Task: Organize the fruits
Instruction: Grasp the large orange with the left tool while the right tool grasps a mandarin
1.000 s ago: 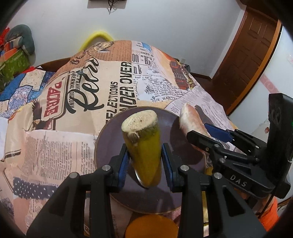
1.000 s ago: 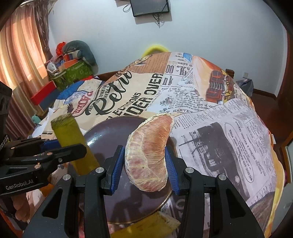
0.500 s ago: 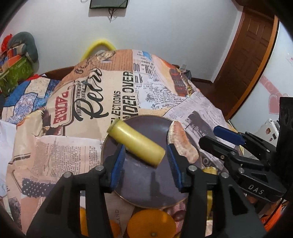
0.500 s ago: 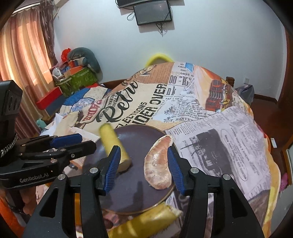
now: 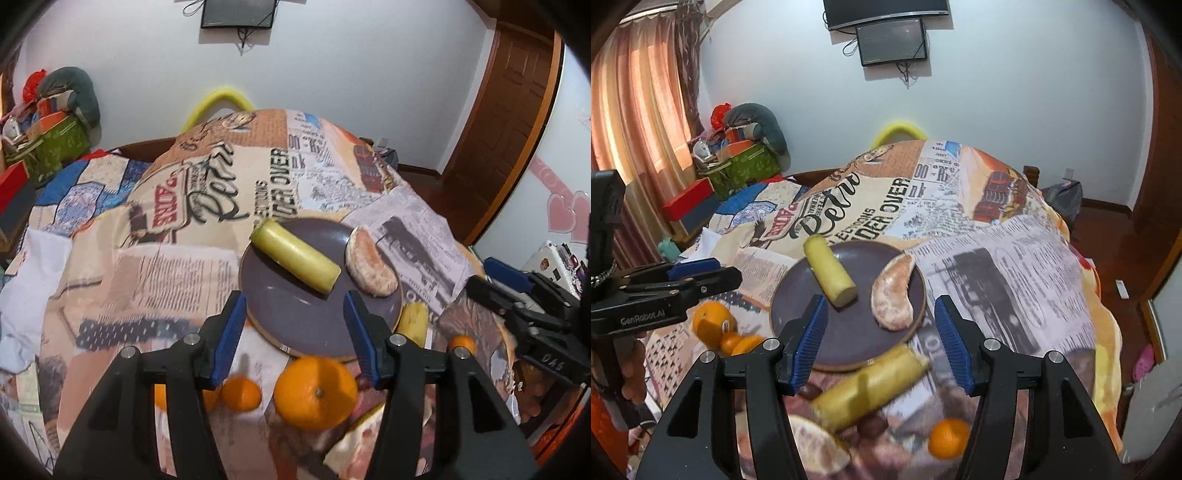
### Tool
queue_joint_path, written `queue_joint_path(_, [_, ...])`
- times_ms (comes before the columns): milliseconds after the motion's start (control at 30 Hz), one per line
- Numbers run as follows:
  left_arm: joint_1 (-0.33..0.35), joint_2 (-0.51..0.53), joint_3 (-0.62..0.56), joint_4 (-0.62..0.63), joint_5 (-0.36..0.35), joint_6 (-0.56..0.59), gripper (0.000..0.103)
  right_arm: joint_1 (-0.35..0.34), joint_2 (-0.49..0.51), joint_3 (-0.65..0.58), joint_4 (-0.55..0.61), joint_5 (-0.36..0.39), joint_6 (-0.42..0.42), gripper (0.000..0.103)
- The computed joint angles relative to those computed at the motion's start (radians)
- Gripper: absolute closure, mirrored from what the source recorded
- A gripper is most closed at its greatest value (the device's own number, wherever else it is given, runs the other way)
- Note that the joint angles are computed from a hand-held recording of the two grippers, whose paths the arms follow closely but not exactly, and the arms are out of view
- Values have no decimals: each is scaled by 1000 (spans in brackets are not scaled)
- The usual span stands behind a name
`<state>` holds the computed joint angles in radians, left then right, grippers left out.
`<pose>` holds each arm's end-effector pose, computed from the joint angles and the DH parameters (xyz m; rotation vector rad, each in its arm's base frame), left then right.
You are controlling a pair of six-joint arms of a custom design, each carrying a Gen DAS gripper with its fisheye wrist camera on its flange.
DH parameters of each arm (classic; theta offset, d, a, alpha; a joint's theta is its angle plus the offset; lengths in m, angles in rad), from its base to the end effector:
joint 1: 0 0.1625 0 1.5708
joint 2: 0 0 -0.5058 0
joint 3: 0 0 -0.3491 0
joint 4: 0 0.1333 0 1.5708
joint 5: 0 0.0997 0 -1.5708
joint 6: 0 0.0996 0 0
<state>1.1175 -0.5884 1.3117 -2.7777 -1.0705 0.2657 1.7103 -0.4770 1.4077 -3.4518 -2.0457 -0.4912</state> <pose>-0.1925 -0.8087 0.1812 0.7628 2.4963 -0.7020 0.1965 -0.7680 0.1443 0.4436 -2.2882 1.0737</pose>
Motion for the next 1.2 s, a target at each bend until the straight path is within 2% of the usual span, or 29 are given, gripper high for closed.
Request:
queue_joint_path(200, [0,-33,87,-5,19,-34,48,-14,-35,99,-53,-25,29,46])
queue_joint_path(300, [2,-40,121,-12,21,-43,41,-27,-48,142,-62,-53,49,46])
queue_joint_path(433, [12,-32,132,32,22,-70,40,-48,-58,179,-50,-81,84,46])
queue_joint_path(633, [17,-19,138,43,9,-70,38,-76,-67,225,-33,-64,143,46])
queue_joint_path(1067, [22,25,78,75,5,-47,36,-100,-54,199,28,-31,166,47])
queue_joint_path(1200, [29,30,66,84,-8,-49,35,-103,-53,197,23,-18,171,58])
